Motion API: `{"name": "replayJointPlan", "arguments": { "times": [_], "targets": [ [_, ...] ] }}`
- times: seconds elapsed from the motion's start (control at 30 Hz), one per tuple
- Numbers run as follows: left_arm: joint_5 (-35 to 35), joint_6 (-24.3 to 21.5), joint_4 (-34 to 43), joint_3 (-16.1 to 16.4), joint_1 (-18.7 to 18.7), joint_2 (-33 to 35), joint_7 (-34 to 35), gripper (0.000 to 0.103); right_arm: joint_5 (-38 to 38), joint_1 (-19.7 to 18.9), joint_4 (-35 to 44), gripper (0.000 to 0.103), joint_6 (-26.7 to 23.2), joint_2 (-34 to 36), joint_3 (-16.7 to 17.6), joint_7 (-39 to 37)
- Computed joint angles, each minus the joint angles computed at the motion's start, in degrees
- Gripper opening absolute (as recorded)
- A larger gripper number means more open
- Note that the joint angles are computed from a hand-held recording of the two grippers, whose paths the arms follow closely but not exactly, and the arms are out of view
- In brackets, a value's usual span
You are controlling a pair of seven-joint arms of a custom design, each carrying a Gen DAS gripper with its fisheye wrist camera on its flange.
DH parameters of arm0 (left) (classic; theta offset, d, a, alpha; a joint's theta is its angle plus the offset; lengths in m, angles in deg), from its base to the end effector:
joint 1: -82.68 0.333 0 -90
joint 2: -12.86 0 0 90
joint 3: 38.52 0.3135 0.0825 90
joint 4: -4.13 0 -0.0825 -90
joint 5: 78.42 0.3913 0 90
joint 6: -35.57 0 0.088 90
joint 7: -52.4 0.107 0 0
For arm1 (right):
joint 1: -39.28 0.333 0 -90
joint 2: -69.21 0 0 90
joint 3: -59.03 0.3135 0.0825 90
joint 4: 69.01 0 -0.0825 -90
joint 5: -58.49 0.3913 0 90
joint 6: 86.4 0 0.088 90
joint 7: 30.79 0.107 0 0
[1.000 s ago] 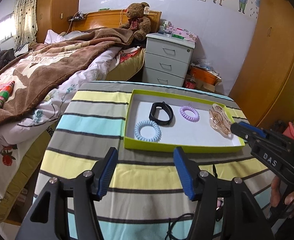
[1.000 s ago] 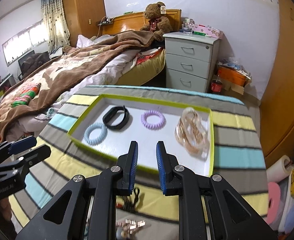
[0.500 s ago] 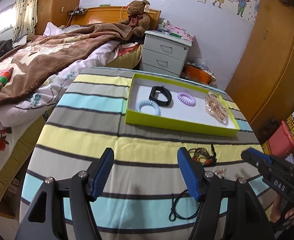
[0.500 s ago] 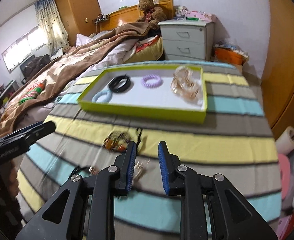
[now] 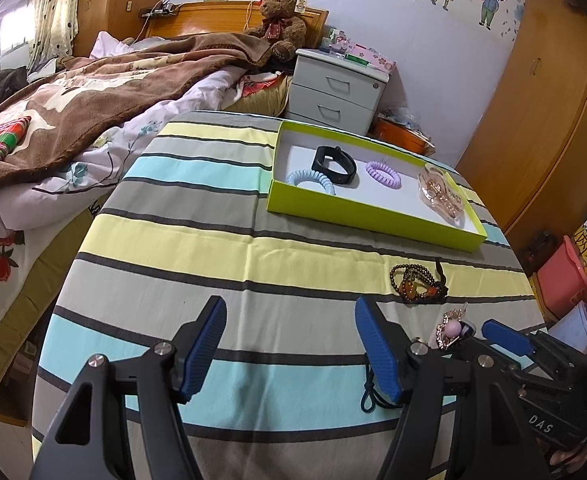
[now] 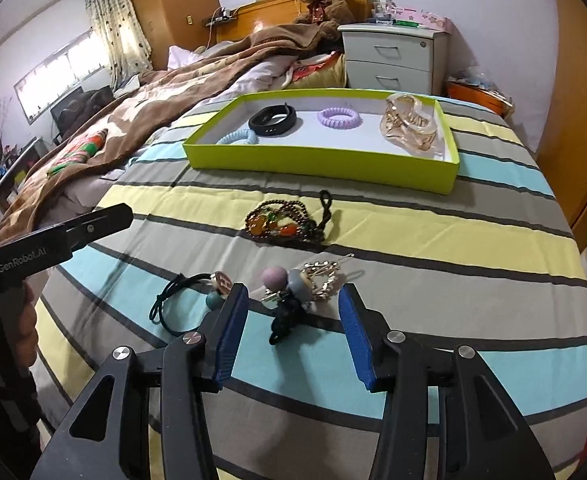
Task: Organize jewelry
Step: 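Move both open tools back over the jewelry on the bedspread, then grasp the ball hair clip with the right tool while the left tool grasps the rhinestone hair pin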
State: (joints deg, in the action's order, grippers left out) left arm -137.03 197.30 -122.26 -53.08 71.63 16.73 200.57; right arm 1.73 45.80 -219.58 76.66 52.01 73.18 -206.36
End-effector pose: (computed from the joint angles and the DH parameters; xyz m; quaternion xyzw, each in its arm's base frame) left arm 0.5336 -0.2070 0.3872 -0.4525 0.8133 -0.3591 0.0701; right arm 0.3976 0.1957 0.3743 -0.5235 0.7779 -0.2290 0.2615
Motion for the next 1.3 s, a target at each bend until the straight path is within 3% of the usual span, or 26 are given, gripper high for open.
{"name": "replayJointPlan", "arguments": {
  "times": [0.1,0.2,0.43,0.9,1.3],
  "targets": [
    [-0.52,-0.27,-0.32,0.02,0.10,-0.21,0.40,0.069,-0.81,0.17,0.74,0.047,-1.06,0.72,0.39,0.34],
    [0.07,-0.49,-0.66,0.10,-0.01,-0.30,0.07,0.069,-1.10,0.87,1.62,0.028,-2.33,1.58,0.17,0.44],
    [1.07,-0.68,-1.11,0.18,-0.21,-0.54,-0.66,0.069,-2.93,2.31,1.35,0.015,-3.06,1.12,-0.81,1.86],
    [2.33,-0.94,-1.61,0.20,-0.74,-0.77,-1.12,0.069,-6.23,-0.98,-3.27,0.013,1.65,-5.57,0.39,7.86],
    [4.46,-5.79,-0.76,-0.90,-2.93,-1.16,1.95,0.069,1.74,-5.81,-10.57,0.013,0.92,-16.37,4.51,4.95]
  ]
}}
